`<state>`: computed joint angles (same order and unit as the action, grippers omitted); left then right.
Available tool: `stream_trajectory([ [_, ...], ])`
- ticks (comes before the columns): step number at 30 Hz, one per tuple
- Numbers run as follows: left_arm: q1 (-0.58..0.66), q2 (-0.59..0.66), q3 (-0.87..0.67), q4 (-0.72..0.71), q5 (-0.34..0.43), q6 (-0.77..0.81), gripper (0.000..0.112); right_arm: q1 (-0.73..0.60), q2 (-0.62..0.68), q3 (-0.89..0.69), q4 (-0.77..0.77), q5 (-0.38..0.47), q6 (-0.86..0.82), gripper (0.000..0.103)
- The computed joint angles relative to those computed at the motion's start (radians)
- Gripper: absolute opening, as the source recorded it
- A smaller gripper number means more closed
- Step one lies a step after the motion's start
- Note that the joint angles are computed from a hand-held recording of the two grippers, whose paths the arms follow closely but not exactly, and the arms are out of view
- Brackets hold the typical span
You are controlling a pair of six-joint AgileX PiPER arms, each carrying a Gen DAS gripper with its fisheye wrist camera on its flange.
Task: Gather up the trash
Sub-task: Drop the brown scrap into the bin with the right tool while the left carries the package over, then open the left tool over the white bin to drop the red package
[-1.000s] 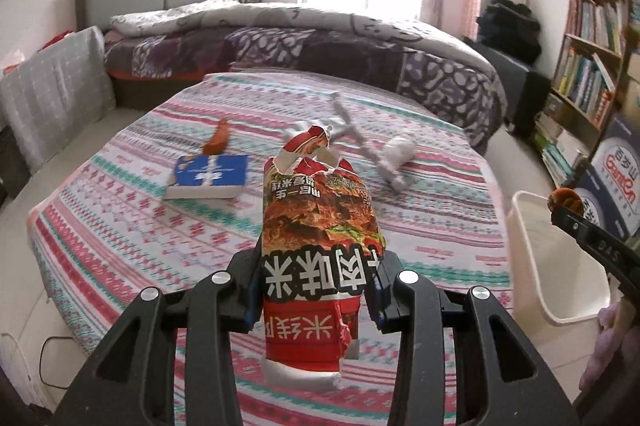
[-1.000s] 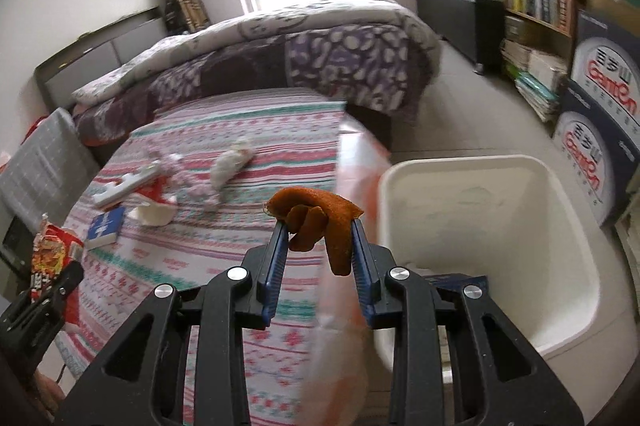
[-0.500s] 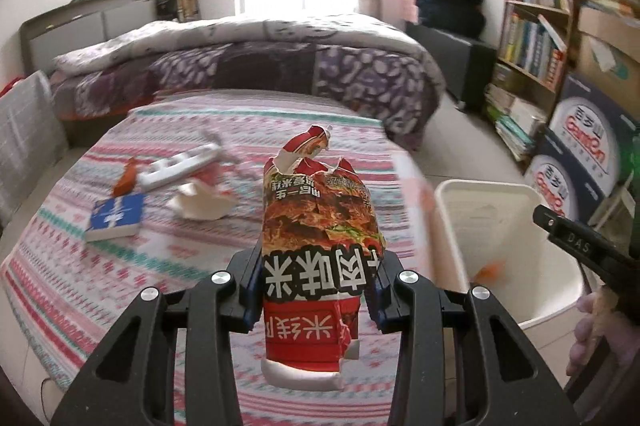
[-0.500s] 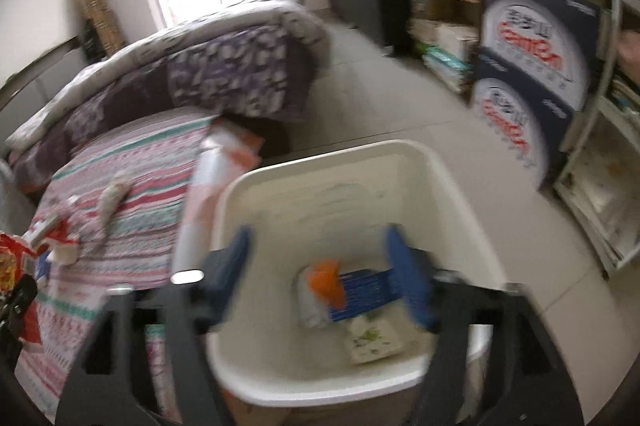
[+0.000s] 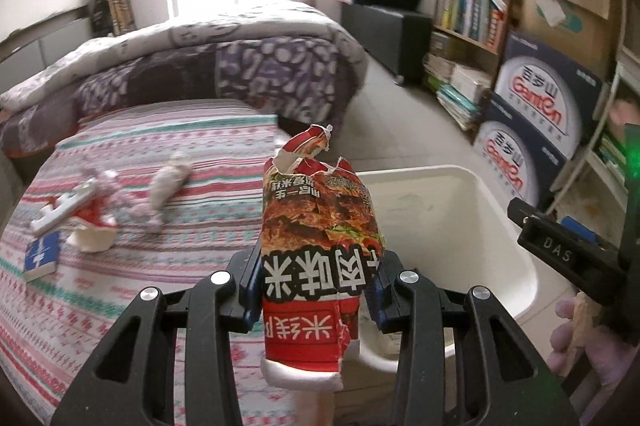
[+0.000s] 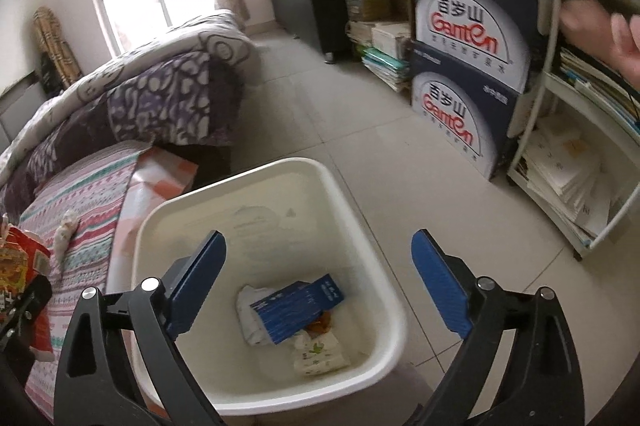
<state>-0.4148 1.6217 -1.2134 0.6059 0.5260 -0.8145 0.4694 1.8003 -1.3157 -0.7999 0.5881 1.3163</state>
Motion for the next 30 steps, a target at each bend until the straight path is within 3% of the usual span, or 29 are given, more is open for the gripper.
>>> stream_trajectory([
  [6,-0.027,0.086,-0.111,-0.117,0.022,0.109,0.044,-0.052,-0.025,0.049,-0.004,-0.021,0.034,0.091],
  [8,-0.030,0.110,-0.145,-0.174,0.031,0.154,0.066,-0.062,-0.031,0.059,-0.002,-0.025,0.039,0.091],
  [10,-0.031,0.116,-0.152,-0.187,0.035,0.151,0.080,-0.068,-0.034,0.066,0.001,-0.027,0.040,0.092],
  [20,0.036,0.047,-0.048,-0.108,0.056,0.088,0.084,-0.023,-0.017,0.032,0.038,-0.013,-0.009,0.094],
  [26,0.161,-0.053,0.129,-0.015,0.055,0.075,0.086,0.052,0.031,-0.036,0.093,0.008,-0.092,0.095],
  [30,0.312,-0.117,0.244,-0.014,0.035,0.138,0.087,0.111,0.068,-0.100,0.128,0.029,-0.164,0.095],
])
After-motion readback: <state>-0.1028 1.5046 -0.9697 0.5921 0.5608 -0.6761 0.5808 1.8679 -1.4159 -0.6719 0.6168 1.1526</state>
